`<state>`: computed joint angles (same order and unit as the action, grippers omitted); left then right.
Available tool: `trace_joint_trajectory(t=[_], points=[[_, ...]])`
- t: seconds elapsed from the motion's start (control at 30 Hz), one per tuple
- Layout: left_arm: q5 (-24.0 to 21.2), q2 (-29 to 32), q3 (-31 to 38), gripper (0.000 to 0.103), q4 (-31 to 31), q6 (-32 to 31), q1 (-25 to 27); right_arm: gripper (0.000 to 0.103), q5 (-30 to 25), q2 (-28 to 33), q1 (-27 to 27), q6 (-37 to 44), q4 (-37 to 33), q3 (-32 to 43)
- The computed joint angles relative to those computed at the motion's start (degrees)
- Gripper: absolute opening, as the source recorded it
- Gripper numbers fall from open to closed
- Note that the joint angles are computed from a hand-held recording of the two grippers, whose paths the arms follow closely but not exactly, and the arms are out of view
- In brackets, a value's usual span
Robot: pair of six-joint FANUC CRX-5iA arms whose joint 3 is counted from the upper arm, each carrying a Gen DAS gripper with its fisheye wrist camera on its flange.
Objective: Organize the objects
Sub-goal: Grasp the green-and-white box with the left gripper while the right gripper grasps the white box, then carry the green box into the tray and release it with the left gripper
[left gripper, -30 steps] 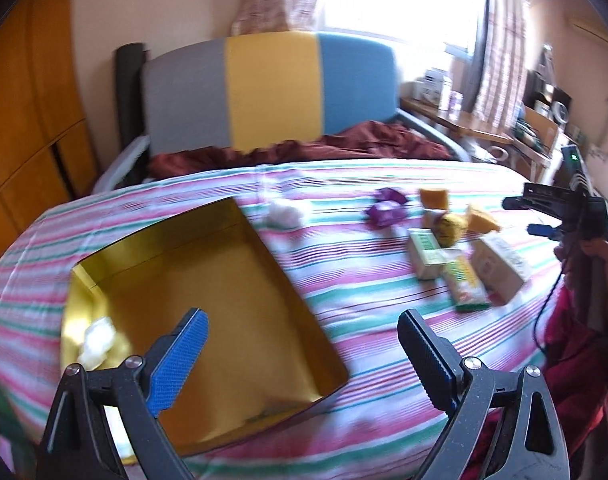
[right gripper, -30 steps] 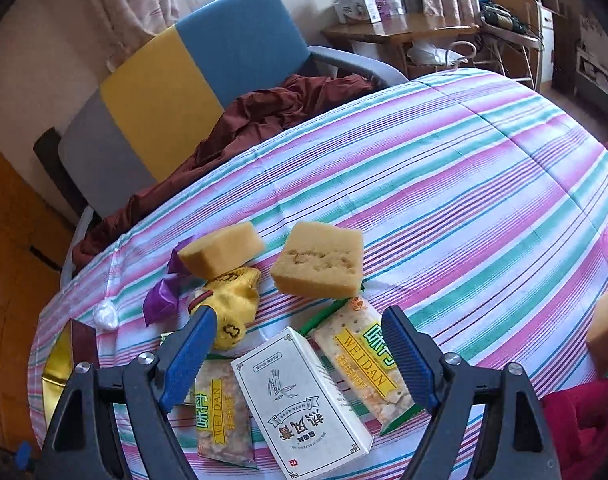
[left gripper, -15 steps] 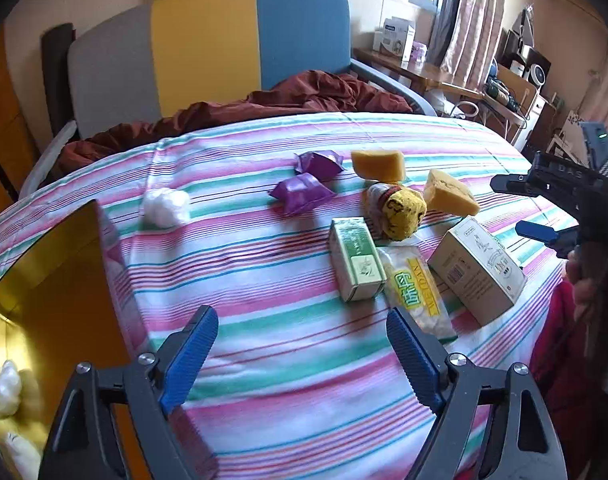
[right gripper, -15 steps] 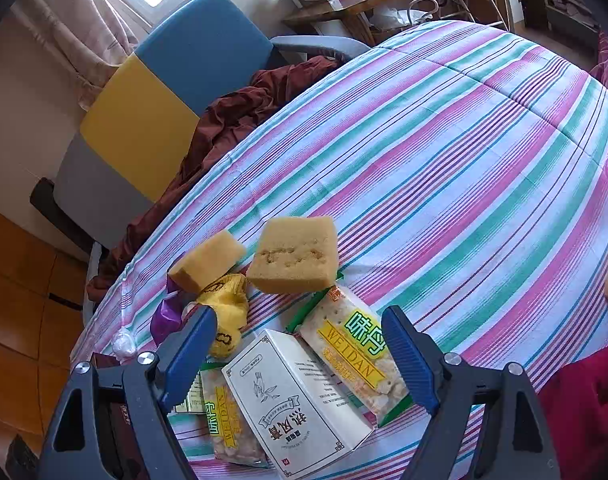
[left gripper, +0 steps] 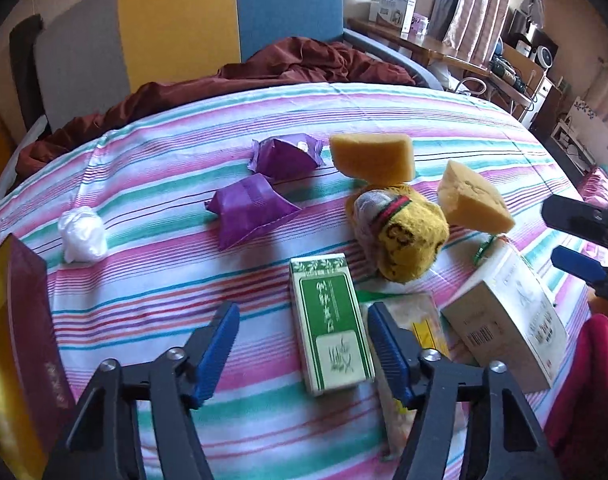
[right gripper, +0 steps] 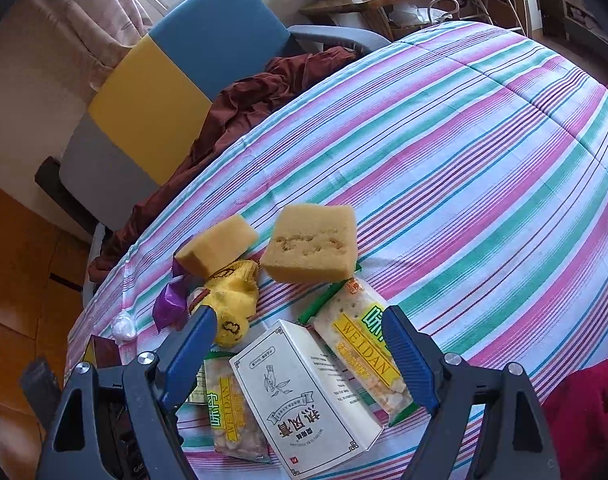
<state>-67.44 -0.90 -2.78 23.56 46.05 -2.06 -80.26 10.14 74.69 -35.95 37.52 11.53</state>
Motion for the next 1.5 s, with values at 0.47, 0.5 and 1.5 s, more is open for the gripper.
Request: trace_joint_trajectory(t=[0.47,0.5,1.5], points=[[7.6,-4.3,-9.9,0.031,6.0,-9.1,2.9,0.065,-0.1,3.5,-1.2,11.0,-3.5,5.6],[7.5,-4.6,-10.4,0.031,6.5,-9.2,3.2,0.065,0.1,3.7,-1.3,12.0,-4.1,6.1],[11.1,-9.5,-17.6,0.031,10.4,-16.7,6.1,0.053,-16.6,17.9,-4.9,36.6,-22.2,28.4]])
